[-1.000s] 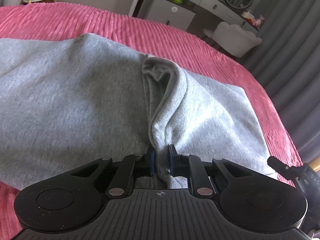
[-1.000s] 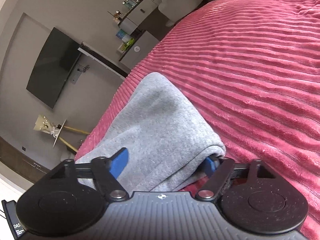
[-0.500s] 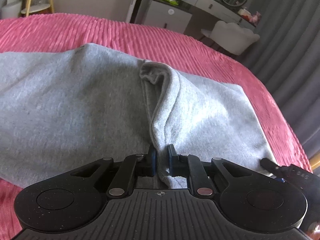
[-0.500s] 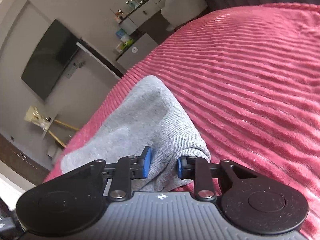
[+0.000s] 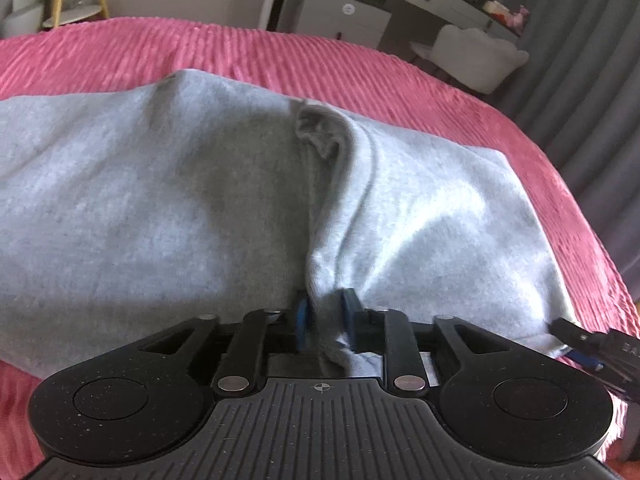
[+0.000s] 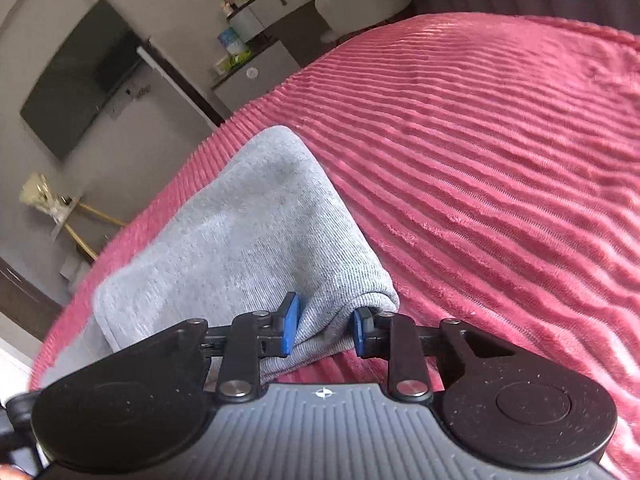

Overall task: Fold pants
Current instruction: 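Grasp the folded edge with the right tool while the left tool pinches the crease, then open both tools and lift them off the pants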

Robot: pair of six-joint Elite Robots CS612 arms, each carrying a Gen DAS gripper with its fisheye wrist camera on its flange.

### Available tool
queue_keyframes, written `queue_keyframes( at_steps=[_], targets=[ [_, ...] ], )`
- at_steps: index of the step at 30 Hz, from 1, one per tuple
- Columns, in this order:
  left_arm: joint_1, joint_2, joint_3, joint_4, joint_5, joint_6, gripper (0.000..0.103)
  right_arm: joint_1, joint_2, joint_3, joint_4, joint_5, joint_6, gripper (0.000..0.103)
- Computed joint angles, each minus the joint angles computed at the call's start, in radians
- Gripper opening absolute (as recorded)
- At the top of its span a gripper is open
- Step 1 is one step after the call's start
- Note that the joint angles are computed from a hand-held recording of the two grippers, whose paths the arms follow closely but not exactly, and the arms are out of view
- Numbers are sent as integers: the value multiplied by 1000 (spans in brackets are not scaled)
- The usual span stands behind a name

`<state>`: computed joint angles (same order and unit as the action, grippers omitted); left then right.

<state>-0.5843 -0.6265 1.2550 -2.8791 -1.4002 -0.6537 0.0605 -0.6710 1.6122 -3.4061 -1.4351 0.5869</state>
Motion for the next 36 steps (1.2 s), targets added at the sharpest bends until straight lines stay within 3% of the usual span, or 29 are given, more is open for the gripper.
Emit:
queue_keyframes(
  at_steps=[3,7,8,12,16,19,23,24,25,26,28,30,32,34,35,36],
  targets=[
    [11,-18,8,38,-15,-49,42,12,-24,9,44,-52,-32,33],
    [-5,-46,17,124,175,-109,39,18,-50,27,76,-89,-43,43],
    [-2,-47,14,119,185,-113,39,21,-54,32,70,-113,-57,47],
    [29,-14,-33,-1,38,-123,52,41,-50,30,23,-246,-136,49],
    [39,61,-183,70,12,-68,57,44,-22,19,-58,-266,-204,53],
    [37,117,-288,128,36,-17,53,45,-12,7,-33,-269,-233,54],
    [37,162,-380,227,44,52,26,48,4,-20,-6,-270,-276,59],
    [31,166,-381,213,90,63,22,49,7,-25,3,-269,-285,60],
    [16,164,-365,172,176,80,10,51,10,-31,9,-269,-299,62],
    [-1,160,-343,118,281,133,7,53,13,-34,15,-269,-308,63],
    [-26,173,-327,7,491,296,7,53,16,-40,29,-268,-315,66],
    [-38,179,-327,59,617,323,11,55,19,-45,45,-280,-308,72],
    [-39,147,-295,163,576,202,17,55,19,-46,48,-284,-305,74],
    [-25,106,-237,137,392,134,25,59,19,-46,48,-297,-311,76],
    [-24,90,-207,106,328,130,37,61,20,-48,51,-305,-314,77],
    [-28,82,-183,69,303,146,42,63,21,-49,53,-310,-316,78]
  ],
)
